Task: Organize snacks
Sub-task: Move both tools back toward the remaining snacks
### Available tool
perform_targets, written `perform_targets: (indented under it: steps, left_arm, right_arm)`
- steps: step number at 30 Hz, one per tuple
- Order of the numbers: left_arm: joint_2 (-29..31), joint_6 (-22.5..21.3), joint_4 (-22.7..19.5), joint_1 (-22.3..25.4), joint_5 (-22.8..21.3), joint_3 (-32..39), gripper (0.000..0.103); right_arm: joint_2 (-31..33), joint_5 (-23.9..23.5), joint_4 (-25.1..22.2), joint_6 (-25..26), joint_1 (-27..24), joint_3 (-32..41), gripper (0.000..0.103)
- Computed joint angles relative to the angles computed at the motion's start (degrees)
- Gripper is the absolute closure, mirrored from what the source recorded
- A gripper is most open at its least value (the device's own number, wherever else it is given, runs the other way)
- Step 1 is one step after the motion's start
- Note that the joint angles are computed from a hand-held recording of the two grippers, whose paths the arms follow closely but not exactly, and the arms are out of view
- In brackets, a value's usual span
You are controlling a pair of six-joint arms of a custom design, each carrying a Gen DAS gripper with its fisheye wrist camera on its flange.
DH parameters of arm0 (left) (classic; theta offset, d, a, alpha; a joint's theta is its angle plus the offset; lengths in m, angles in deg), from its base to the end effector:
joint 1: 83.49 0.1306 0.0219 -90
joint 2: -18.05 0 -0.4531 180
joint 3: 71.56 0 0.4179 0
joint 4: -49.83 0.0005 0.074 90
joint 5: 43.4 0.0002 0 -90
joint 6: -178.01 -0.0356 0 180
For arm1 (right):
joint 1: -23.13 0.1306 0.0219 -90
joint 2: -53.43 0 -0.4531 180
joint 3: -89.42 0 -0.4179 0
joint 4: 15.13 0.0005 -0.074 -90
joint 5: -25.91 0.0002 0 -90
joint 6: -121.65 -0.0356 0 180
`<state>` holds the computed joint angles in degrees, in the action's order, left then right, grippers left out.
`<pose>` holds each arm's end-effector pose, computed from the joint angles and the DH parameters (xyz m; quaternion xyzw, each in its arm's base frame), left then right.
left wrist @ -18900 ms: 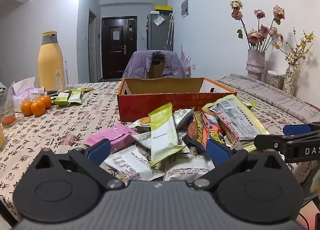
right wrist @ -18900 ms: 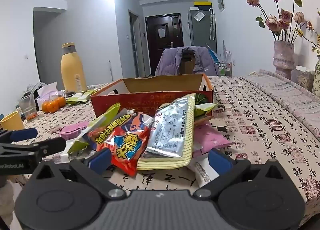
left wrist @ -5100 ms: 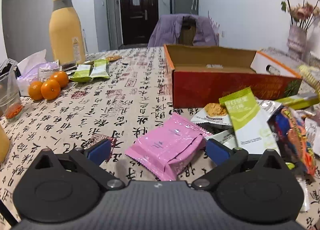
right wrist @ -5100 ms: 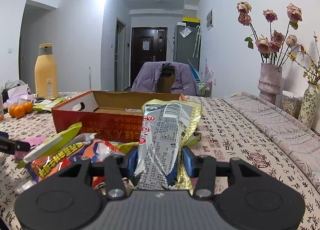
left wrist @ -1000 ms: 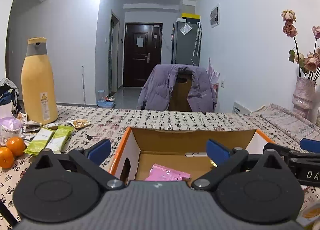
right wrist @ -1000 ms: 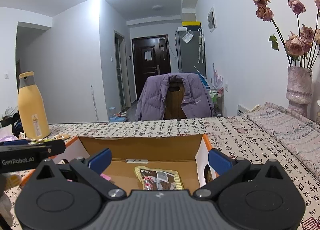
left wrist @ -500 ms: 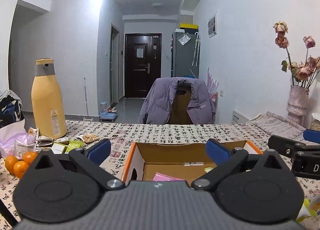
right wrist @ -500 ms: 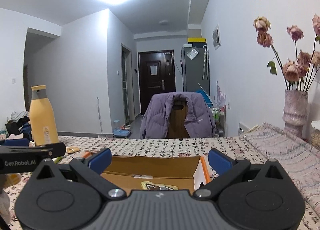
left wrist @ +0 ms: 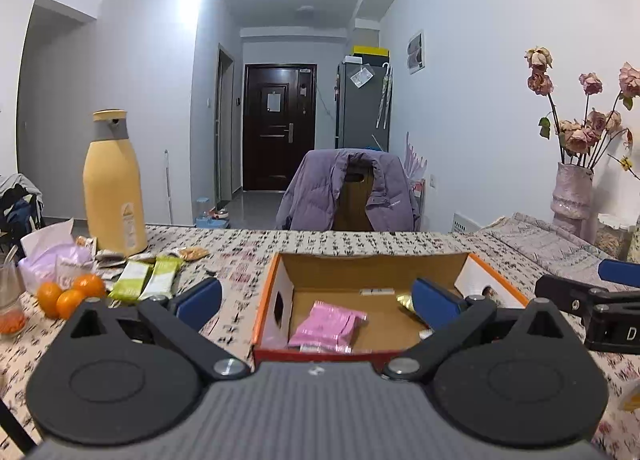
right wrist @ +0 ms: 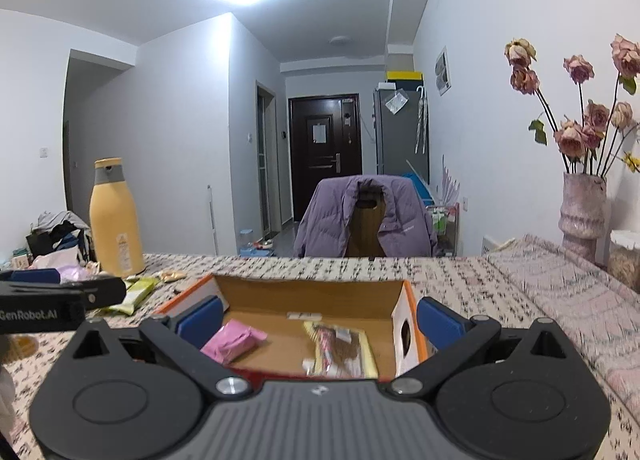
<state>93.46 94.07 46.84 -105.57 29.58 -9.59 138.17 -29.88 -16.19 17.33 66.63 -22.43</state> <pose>0.3909 -0.1479 0.4412 0.0226 0.7967 -0.0290 0.6033 0.3618 0.3151 0.4309 -0.0263 0.7904 0.0649 0.6086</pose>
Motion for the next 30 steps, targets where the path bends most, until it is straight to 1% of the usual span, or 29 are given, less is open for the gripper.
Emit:
perform_targets:
  steps: [6, 9, 13, 18, 23, 27, 30]
  left_arm:
    - [-4.12, 0.22, -0.78, -0.33, 0.03, -4.32, 0.000]
    - [-5.72, 0.09, -0.84, -0.92, -1.09, -6.49, 0.000]
    - [-7.82, 0.02, -1.02, -1.26, -1.19, -9.06, 0.000]
    - [-9.56, 0.59, -2.17, -0.79, 0.09, -11.21, 0.000]
    - [-10.51, 0.77, -3.37, 0.00, 1.94, -12.74, 0.000]
    - [-10.77, 0.83, -4.14, 0.65, 2.91, -13.31, 0.000]
    - [-11.12, 1.19, -4.45, 1.16, 3.52, -13.57, 0.000]
  right_arm:
    - [-1.39, 1.89, -1.59, -2.87, 2.84, -3.22, 0.000]
    - [-1.84, 2.75, -2.72, -4.65, 4.22, -4.62, 0.000]
    - [-2.69, 3.48, -3.66, -6.13, 5.67, -6.20, 0.000]
    - [-3.66, 4.49, -4.24, -6.65, 7.15, -7.91, 0.000]
    - [-4.14, 6.33, -5.85, -7.51, 8.84, -8.80, 0.000]
    - [-4.50, 6.78, -7.79, -7.96, 9.82, -9.44, 0.000]
    - [-4.87, 5.78, -8.89, -9.34, 10.03, -10.07, 0.000]
